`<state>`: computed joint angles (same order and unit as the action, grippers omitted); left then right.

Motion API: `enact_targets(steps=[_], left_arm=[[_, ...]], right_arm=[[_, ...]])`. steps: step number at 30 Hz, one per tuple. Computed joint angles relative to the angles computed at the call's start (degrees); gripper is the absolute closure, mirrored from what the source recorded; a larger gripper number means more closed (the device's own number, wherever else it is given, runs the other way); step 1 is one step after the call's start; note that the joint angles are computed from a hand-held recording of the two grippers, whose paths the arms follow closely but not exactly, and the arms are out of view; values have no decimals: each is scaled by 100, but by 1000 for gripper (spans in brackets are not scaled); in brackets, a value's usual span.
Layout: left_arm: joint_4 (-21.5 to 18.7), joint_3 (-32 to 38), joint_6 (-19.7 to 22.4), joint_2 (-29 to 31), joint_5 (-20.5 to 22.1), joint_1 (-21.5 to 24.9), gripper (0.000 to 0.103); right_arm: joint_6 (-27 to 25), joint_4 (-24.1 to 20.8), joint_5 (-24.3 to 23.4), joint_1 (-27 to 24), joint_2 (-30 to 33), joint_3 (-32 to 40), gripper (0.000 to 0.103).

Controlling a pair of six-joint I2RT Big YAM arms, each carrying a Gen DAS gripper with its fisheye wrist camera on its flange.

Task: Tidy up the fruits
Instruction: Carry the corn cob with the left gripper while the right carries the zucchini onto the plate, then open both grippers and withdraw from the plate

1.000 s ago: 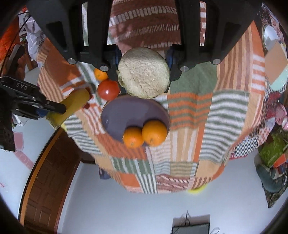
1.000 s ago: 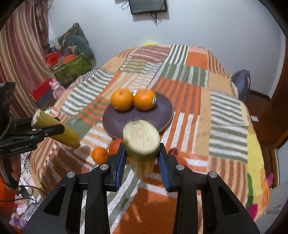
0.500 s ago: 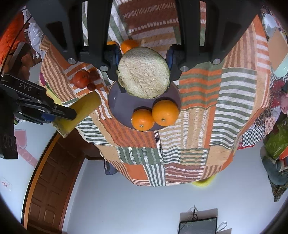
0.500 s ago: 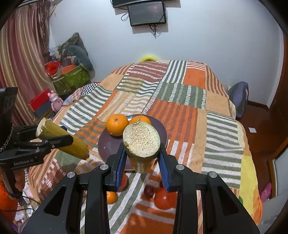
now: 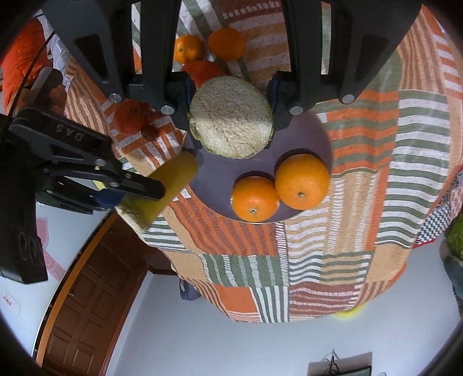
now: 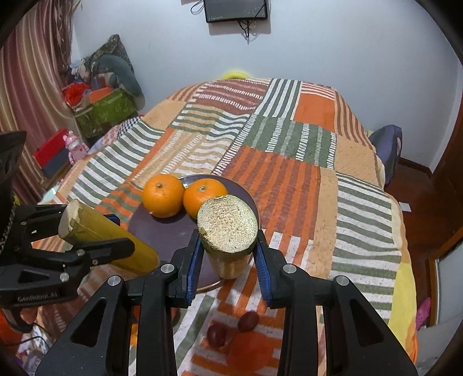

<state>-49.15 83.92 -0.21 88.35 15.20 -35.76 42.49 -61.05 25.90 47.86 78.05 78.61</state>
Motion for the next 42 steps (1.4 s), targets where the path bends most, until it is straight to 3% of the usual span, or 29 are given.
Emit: enact_targets(steps=[10,13,15,19,30,42], left_arm=[[-89,234,-141,386,308,162,64],[-26,215,-252,401,239,242,61],[-38,213,-321,423,266,317,58],[-83,226,-425,496,108,435,43],[-204,141,-350,588,2,533,41],[-3,-140,-262,94,-209,479,38]], right_arm=[[-534,82,-157,-127,419,357,72],[-661,267,-412,-172,548,363,72],[-768,202,-263,-114,699,491,71],[-873,310,-450,-190,796,574,71],[-1167,319,-537,-167,1025,797,69],[-858,310,-521,-92,832,694,67]])
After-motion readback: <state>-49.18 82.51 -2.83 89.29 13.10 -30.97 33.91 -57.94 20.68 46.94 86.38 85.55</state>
